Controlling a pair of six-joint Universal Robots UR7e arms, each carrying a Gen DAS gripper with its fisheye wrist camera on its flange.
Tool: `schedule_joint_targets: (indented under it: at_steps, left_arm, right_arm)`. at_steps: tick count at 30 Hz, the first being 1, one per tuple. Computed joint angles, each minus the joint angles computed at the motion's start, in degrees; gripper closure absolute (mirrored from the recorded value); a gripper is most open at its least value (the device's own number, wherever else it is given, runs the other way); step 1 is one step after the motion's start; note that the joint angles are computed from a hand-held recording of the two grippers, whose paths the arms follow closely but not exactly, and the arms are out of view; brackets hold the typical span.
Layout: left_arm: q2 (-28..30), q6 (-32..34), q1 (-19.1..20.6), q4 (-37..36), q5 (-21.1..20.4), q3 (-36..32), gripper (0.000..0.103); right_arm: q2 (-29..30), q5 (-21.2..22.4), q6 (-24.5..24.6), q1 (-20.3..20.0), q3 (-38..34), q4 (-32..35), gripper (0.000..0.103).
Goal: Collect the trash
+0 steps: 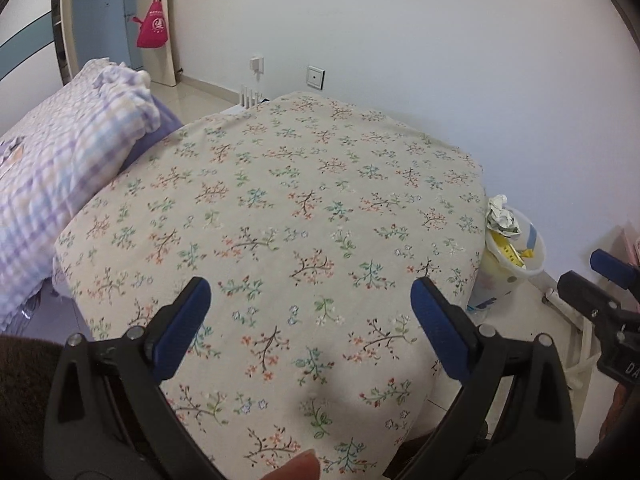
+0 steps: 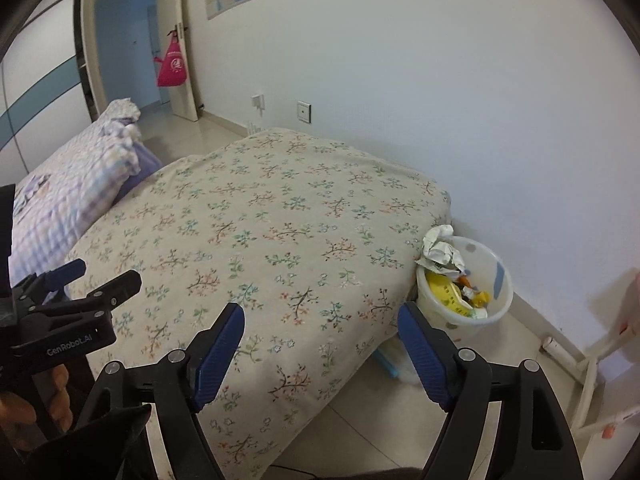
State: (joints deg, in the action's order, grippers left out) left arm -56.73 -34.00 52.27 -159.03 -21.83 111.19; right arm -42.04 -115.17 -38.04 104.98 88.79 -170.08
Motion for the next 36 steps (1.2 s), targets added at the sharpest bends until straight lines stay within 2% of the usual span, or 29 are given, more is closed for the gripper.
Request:
schedule_joint_targets:
  at_steps: [9,16,36]
  left_arm:
    - [-0.41,-3.45,-1.18,0.31,1.63,1.78,0.003]
    - [-0.65,-3.99,-1.31,1.9,0.74,2.13,0.003]
    - [-0.27,-3.45,-1.44,2.16,0.66,1.7,0.003]
  right_arm:
    - [-0.26,-2.86,-2.89,0.39,3.48,-4.28,0.022]
    - [0.45,-4.18,-2.73,-0.05,2.71,-4.07,0.022]
    - [0.21,-4.24,-1.29,-0.19,2.61,-3.0,0.022]
